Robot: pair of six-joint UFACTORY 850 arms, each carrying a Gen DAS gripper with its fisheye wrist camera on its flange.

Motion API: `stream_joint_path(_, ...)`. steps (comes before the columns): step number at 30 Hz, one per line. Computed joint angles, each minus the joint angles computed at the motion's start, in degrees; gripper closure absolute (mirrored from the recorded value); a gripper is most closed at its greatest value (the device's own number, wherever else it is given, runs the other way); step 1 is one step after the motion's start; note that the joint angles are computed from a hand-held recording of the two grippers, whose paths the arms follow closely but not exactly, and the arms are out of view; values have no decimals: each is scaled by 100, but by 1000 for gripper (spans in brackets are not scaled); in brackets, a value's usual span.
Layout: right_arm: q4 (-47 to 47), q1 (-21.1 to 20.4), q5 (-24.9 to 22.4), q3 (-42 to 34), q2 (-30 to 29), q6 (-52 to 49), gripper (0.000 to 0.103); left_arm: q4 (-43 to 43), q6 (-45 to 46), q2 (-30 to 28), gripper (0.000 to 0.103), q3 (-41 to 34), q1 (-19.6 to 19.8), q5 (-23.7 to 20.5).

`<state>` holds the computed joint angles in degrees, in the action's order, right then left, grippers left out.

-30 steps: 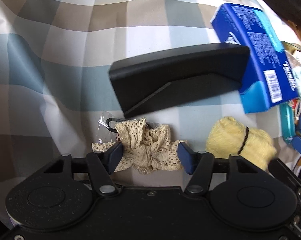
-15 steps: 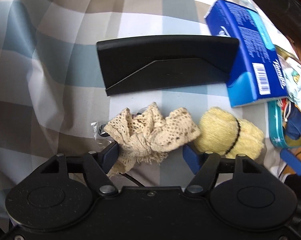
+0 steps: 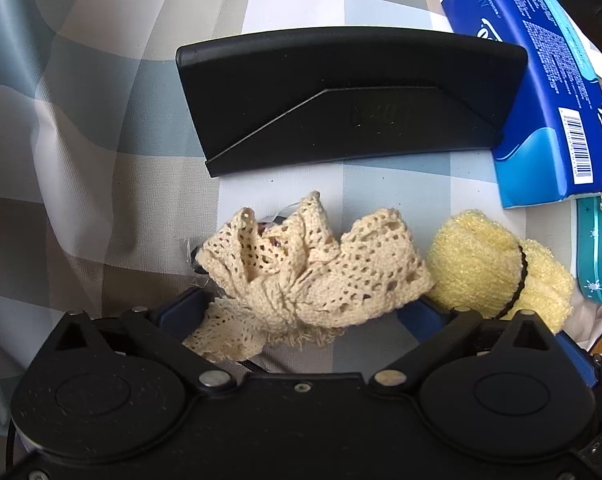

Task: Organize soft objects
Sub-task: 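Close the left gripper on the lace pouch and lift it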

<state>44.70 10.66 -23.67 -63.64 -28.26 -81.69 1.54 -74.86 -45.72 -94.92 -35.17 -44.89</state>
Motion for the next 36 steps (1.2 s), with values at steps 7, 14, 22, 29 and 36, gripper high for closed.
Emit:
stream_joint_path(7,-467,11,-66,-221,-227,808,0,-22,55,-110,4,-78,55,33)
stream_joint_path(14,92,23,243,51,-125,347,0,-322,179,-355,2,-434,125,-319)
stream_joint_path(22,2012,-54,466,472,44,-1724,0,21,-155,-323,4,-373,56,-207)
stream_joint_path(29,2045,-111,389,473,59,-1814,0,542,-532,-201,36,-271,-68,-77)
stream_joint_path(36,1362,-89,276,404,114,-1349,7,793,-1017,200,51,268,-147,452)
